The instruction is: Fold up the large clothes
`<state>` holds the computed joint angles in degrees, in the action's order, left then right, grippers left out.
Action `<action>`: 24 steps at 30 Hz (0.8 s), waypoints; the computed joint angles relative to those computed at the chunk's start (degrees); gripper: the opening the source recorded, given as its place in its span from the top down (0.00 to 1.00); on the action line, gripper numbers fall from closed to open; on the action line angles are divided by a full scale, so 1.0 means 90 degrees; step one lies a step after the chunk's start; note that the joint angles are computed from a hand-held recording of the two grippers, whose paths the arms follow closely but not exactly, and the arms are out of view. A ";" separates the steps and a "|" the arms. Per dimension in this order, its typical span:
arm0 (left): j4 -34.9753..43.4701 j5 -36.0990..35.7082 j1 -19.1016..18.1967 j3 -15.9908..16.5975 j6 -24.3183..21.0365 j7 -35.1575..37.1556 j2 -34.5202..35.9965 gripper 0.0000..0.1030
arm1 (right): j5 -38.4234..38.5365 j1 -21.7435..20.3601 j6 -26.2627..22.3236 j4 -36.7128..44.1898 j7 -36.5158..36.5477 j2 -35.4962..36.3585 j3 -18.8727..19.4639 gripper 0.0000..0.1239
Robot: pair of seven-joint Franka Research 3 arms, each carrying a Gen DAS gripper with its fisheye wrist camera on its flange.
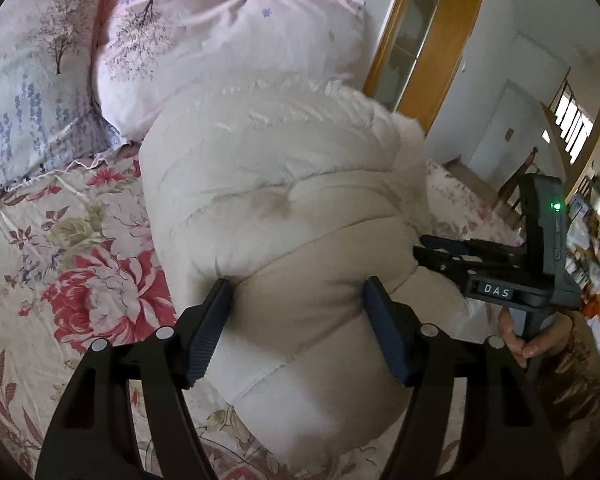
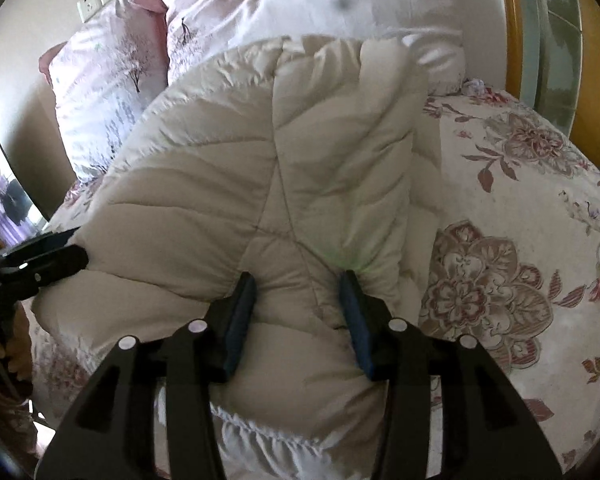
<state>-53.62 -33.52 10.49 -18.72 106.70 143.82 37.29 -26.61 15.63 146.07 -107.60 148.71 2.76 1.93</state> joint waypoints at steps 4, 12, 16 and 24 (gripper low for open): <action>-0.0065 0.0204 -0.0151 0.0057 0.0187 -0.0040 0.0054 0.33 | 0.0021 -0.0036 0.0274 -0.0192 0.0113 -0.0022 -0.0025 0.64; 0.0069 0.0301 -0.0154 0.0027 0.0126 -0.0064 0.0150 0.33 | 0.0140 -0.0310 0.0095 0.0489 0.0607 -0.0118 -0.0162 0.51; -0.0083 0.0301 -0.0143 0.0021 0.0208 -0.0056 0.0052 0.32 | 0.0698 -0.0567 0.0396 0.0928 0.0746 0.0305 -0.0321 0.51; -0.0086 0.0213 -0.0131 -0.0027 0.0152 0.0005 0.0052 0.30 | 0.0536 -0.0241 -0.0833 0.1614 0.1318 0.1009 -0.0673 0.93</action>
